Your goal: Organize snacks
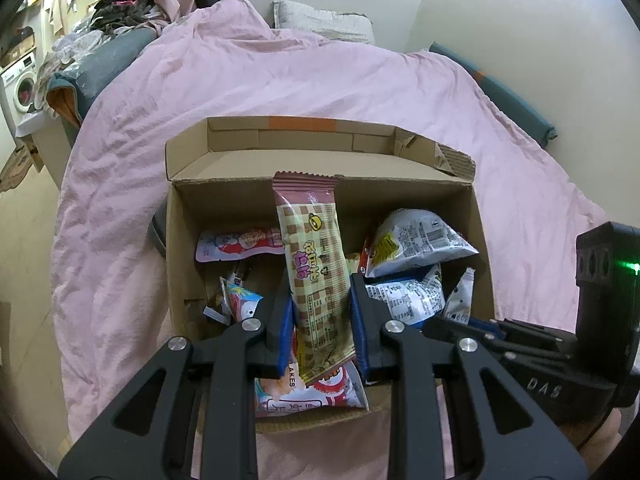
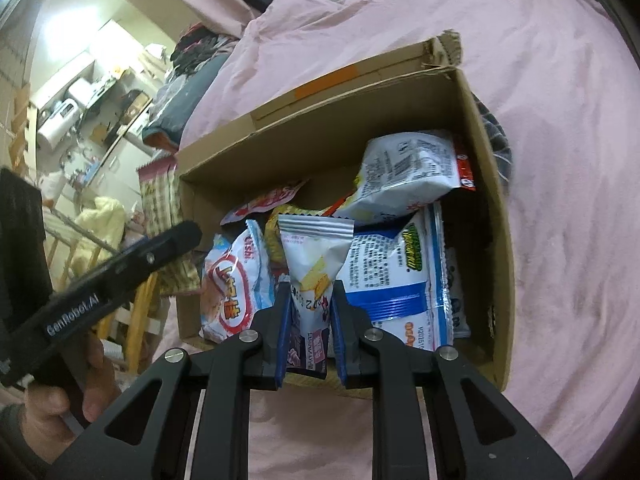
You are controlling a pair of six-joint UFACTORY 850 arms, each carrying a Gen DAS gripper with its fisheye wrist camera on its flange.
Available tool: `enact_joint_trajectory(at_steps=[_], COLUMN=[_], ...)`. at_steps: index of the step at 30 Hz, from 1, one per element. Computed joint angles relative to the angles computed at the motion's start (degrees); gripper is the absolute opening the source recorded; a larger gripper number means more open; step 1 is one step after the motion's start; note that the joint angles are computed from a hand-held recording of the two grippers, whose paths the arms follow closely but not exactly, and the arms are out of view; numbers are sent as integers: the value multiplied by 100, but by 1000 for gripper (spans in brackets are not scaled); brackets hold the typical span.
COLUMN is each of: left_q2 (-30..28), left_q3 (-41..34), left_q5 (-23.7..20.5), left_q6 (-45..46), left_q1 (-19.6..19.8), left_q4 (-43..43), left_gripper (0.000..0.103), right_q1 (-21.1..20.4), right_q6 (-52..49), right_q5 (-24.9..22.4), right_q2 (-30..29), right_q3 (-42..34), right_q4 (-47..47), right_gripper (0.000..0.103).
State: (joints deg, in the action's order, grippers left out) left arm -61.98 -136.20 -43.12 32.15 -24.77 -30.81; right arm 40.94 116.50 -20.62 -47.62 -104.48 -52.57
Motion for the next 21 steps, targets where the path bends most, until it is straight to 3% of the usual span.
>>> enact_joint_trajectory(at_steps=[3, 5, 6, 8, 10, 13, 16, 21], left_q2=[46, 88, 160, 305, 403, 470, 640, 1451], left_q3=[90, 170, 297, 548, 713, 817, 1047, 2296], left_q5=[82, 135, 244, 503, 703, 905, 1093, 2276], left_q6=[15, 52, 89, 139, 53, -374, -577, -14], left_q1=[-16, -26, -32, -52, -82, -105, -75, -75], left_q4=[20, 0, -12, 30, 237, 700, 844, 439], left_gripper=[26, 47, 51, 60, 64, 66, 66, 66], right_q1=[-12, -8, -1, 14, 38, 81, 146, 397], right_q6=[209, 322, 351, 907, 1001, 807, 1027, 808], right_q5=[82, 82, 44, 81, -44, -346, -659, -1464], right_q2=[28, 41, 46, 114, 146, 161, 239, 277], right_q3=[67, 81, 80, 188, 203, 141, 150, -34], right_q4=[-101, -206, -250, -809, -932, -846, -1190, -1483], right_gripper=[23, 26, 29, 58, 66, 66, 74, 86])
